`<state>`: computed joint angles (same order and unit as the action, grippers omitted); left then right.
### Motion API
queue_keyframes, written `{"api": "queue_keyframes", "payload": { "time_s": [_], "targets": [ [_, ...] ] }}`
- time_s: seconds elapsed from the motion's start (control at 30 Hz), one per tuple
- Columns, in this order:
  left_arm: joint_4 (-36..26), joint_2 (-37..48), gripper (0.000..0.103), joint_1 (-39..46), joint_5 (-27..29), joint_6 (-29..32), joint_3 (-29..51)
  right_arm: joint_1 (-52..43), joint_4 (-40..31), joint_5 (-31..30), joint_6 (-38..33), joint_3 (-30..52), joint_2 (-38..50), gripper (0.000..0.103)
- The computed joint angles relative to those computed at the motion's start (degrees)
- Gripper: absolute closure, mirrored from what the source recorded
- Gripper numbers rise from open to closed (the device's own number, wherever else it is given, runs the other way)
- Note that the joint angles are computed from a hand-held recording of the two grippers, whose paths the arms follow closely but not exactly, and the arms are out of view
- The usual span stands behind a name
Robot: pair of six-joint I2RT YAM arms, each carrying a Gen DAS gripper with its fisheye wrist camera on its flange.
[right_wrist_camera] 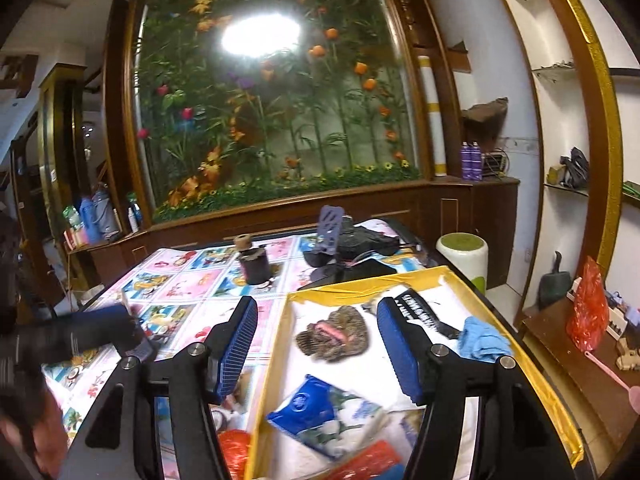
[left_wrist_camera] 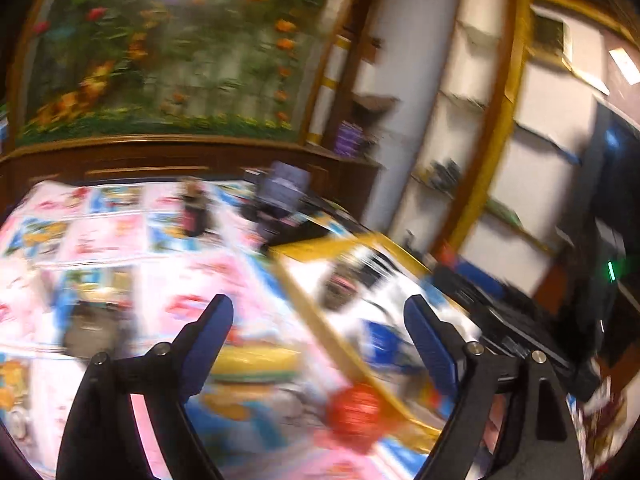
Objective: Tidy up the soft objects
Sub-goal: 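Grasp the white tissue pack from the table with the left gripper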
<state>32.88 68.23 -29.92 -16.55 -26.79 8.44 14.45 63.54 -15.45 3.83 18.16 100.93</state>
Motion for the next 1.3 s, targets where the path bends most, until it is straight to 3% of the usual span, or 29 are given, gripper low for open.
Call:
{"api": "queue_keyframes", "payload": {
  "time_s": [0.1,0.2,0.33,0.47,0.57,0.7,0.73,0.77,0.8,0.93,1.13,1.3],
  "targets": [
    [-7.6,-10.3,0.016,14.4,6.0,-0.2,-2.5,2.0,0.6,1.3,-0.3,-0.3,0.2,0.035],
    [-12.7,-11.9,0.016,31.9,12.6,0.3,-2.0,3.7,0.7,2.1,-0.6,-0.4,0.5,0.035],
    [-11.8,5.1,0.016,56.0,24.8,1.9,4.4,5.4,1.5,2.6,-1.5,-0.7,1.0,0.034],
    [-12.0,20.2,0.016,64.4,29.6,3.7,13.4,6.0,2.0,2.4,-1.8,-0.8,1.4,0.034],
    [-13.7,24.6,0.016,66.1,31.4,3.4,17.9,5.4,2.6,1.6,-1.4,-0.7,1.7,0.034],
    [-15.3,31.1,0.017,61.8,24.3,4.5,24.0,5.4,2.1,1.7,-1.6,-0.2,2.1,0.033],
    [-15.2,32.7,0.027,61.3,23.2,4.4,24.8,5.4,2.2,1.8,-1.8,-0.3,2.2,0.034],
    [-15.5,34.4,0.051,61.1,23.2,4.8,25.9,5.7,2.4,2.1,-2.0,-0.3,2.4,0.034],
    [-16.0,36.2,0.062,61.6,24.5,5.6,26.9,5.9,2.3,2.3,-2.1,-0.4,2.2,0.034],
    [-12.9,37.5,0.075,63.0,25.7,6.8,25.3,5.8,2.2,1.4,-2.1,-0.5,2.1,0.034],
    [-12.7,29.8,0.08,67.2,29.4,11.8,17.9,3.4,-1.0,-3.8,-0.2,0.9,1.9,0.033],
    [-15.9,10.4,0.08,68.6,32.4,17.7,6.7,2.6,-8.2,-12.9,3.7,4.7,2.8,0.033]
  ]
}}
